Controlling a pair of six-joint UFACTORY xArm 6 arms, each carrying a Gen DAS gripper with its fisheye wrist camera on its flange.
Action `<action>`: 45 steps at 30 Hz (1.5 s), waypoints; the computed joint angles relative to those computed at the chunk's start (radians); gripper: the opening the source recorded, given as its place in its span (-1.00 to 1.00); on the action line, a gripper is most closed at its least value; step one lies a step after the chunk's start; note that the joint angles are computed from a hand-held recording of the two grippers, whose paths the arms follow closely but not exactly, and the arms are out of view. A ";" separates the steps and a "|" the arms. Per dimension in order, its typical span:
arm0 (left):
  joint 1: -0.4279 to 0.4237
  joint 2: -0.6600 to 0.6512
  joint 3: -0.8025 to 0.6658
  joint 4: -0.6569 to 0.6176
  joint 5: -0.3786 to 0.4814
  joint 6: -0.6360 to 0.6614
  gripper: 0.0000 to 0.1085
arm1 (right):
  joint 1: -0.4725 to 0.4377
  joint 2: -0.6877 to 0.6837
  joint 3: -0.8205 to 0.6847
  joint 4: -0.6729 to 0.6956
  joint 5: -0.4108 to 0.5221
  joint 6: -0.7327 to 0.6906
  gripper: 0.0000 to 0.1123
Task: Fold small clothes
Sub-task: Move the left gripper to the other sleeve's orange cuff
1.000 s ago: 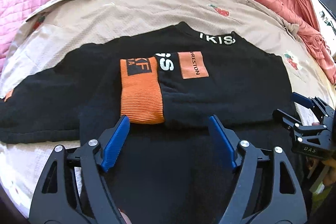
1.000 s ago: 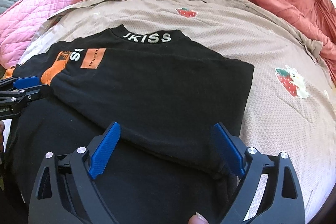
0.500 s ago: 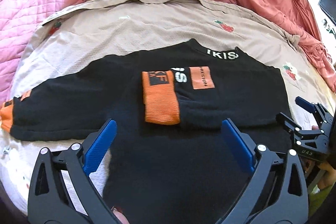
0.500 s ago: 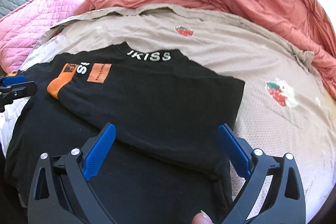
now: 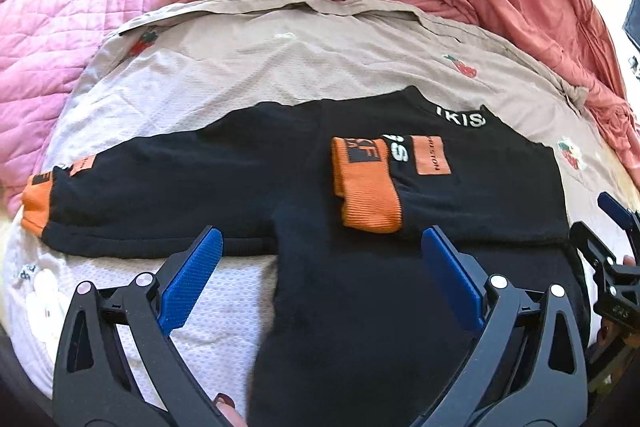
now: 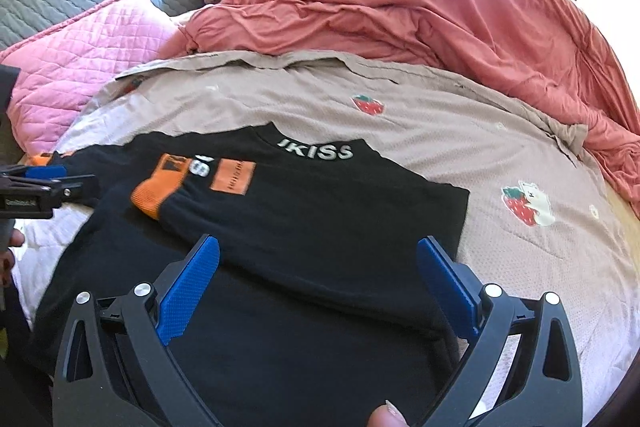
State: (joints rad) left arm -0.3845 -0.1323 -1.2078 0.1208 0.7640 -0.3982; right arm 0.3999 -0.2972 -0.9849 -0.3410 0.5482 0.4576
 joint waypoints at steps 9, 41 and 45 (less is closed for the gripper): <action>0.061 -0.026 0.014 -0.002 -0.010 0.003 0.73 | 0.107 0.080 -0.119 -0.009 0.053 0.033 0.75; 0.378 -0.070 0.024 0.123 0.077 -0.072 0.73 | 0.354 0.440 -0.583 0.022 0.233 -0.018 0.75; 0.432 -0.068 0.036 0.104 0.084 -0.080 0.73 | 0.371 0.490 -0.661 0.022 0.246 -0.043 0.75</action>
